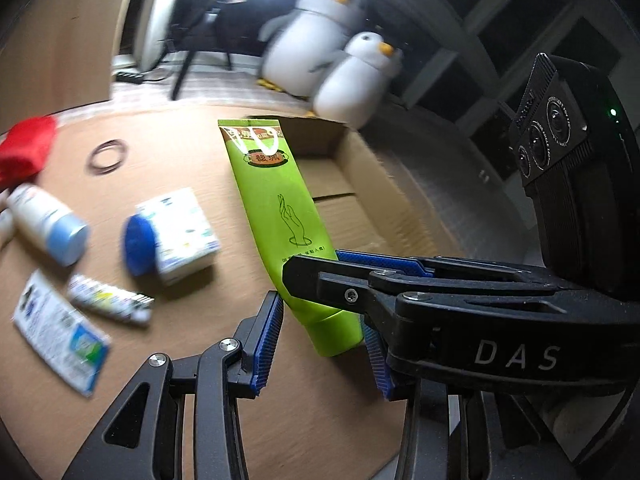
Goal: Organize objects
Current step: 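Carry the green tube with the right tool into the cardboard box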
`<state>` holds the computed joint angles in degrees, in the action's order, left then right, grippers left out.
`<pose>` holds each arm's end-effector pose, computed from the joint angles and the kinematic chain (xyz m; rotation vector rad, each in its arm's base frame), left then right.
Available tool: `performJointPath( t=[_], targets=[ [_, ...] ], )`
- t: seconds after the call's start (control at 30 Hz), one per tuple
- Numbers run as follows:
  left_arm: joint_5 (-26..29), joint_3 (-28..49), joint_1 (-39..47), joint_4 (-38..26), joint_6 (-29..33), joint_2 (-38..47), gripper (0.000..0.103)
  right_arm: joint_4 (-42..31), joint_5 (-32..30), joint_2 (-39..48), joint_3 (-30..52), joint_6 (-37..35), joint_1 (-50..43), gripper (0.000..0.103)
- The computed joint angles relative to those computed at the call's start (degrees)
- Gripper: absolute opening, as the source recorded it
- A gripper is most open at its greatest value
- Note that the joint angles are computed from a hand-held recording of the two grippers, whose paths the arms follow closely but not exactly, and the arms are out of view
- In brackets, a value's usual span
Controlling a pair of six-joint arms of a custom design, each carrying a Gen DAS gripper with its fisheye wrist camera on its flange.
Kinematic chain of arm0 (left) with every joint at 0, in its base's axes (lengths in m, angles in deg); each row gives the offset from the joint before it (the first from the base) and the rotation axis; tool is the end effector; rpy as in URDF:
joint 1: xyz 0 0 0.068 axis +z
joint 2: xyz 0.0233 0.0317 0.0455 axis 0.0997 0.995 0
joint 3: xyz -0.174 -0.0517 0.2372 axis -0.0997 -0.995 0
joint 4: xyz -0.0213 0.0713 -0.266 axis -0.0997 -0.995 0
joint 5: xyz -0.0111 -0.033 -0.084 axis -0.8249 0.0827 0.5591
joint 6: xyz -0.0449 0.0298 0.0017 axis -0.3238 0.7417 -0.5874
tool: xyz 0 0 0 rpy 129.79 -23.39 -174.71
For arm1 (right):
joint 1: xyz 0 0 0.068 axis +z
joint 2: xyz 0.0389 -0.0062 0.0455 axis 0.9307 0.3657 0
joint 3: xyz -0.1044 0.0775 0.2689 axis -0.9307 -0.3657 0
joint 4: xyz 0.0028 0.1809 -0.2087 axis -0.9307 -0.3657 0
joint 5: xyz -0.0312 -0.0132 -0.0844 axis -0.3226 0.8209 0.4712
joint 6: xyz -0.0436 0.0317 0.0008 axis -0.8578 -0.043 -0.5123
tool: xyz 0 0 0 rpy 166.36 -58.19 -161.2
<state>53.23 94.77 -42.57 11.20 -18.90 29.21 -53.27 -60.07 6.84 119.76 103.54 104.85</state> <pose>0.1916 -0.2228 0.1865 0.4071 2.5219 -0.7937 0.2052 0.1551 0.2275 0.0146 2.7058 0.5688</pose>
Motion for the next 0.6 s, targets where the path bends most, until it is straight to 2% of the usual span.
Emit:
performJointPath(
  t=[0.27, 0.43, 0.47, 0.5, 0.53, 0.57, 0.6],
  targets=[
    [-1.4, 10.2, -4.9, -0.6, -0.2, 10.3, 0.043, -2.7, -2.4, -5.6, -3.9, -5.1, -10.1, 0.031],
    [-1.7, 12.6, -6.0, -0.7, -0.2, 12.5, 0.043, -3.2, -2.9, -6.5, -4.8, -7.7, -13.4, 0.031],
    [-1.9, 13.0, -6.0, -1.1, 0.2, 12.8, 0.044, -3.4, -3.0, -6.6, -4.8, -8.4, -14.1, 0.031],
    [-2.8, 13.7, -6.2, -2.2, 0.5, 13.1, 0.055, -3.6, -3.0, -6.6, -4.7, -8.6, -14.4, 0.031],
    [-3.4, 13.9, -6.3, -2.8, 0.7, 13.3, 0.064, -3.9, -1.8, -6.9, -4.7, -8.7, -14.4, 0.034],
    [-4.0, 13.4, -6.3, -2.2, 0.6, 12.8, 0.064, -4.5, 0.0, -7.2, -4.6, -8.7, -14.2, 0.046],
    [-4.1, 13.3, -6.1, -2.4, 0.9, 12.7, 0.064, -5.0, 1.0, -7.6, -4.6, -8.8, -14.0, 0.051]
  ],
)
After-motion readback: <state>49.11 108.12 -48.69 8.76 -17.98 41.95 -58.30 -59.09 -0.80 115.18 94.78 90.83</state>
